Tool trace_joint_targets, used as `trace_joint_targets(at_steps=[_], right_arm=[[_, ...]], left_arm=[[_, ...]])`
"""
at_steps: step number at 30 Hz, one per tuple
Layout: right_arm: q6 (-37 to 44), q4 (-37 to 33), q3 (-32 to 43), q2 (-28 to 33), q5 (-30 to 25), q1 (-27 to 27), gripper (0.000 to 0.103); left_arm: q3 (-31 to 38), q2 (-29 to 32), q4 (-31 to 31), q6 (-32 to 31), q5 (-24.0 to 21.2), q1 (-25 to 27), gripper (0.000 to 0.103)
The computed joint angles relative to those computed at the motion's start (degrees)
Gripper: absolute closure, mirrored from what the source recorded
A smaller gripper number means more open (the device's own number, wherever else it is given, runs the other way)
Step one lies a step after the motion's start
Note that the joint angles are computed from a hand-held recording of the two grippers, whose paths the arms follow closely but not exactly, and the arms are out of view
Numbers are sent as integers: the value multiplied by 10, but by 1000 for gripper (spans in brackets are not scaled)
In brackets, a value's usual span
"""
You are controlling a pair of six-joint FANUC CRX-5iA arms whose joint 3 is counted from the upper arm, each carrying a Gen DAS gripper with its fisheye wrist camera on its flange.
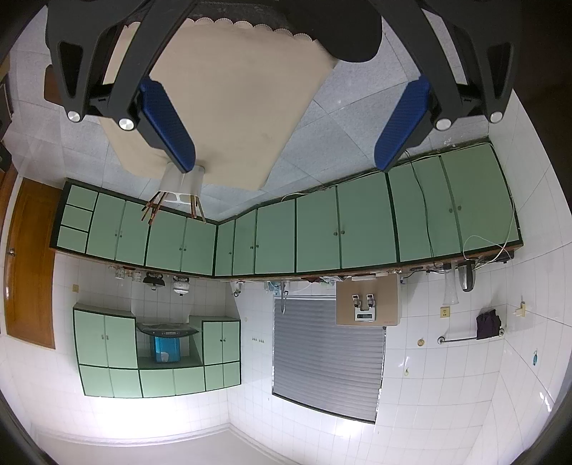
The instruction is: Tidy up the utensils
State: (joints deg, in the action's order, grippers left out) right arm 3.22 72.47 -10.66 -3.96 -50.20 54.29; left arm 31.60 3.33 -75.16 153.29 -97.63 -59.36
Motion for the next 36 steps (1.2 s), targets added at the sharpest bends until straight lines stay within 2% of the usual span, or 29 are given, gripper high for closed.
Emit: trace_joint_targets(at_steps=[36], right_arm=[[6,-3,4,0,1,-2,6]], left_arm=[[9,7,2,-1,3,4,6]])
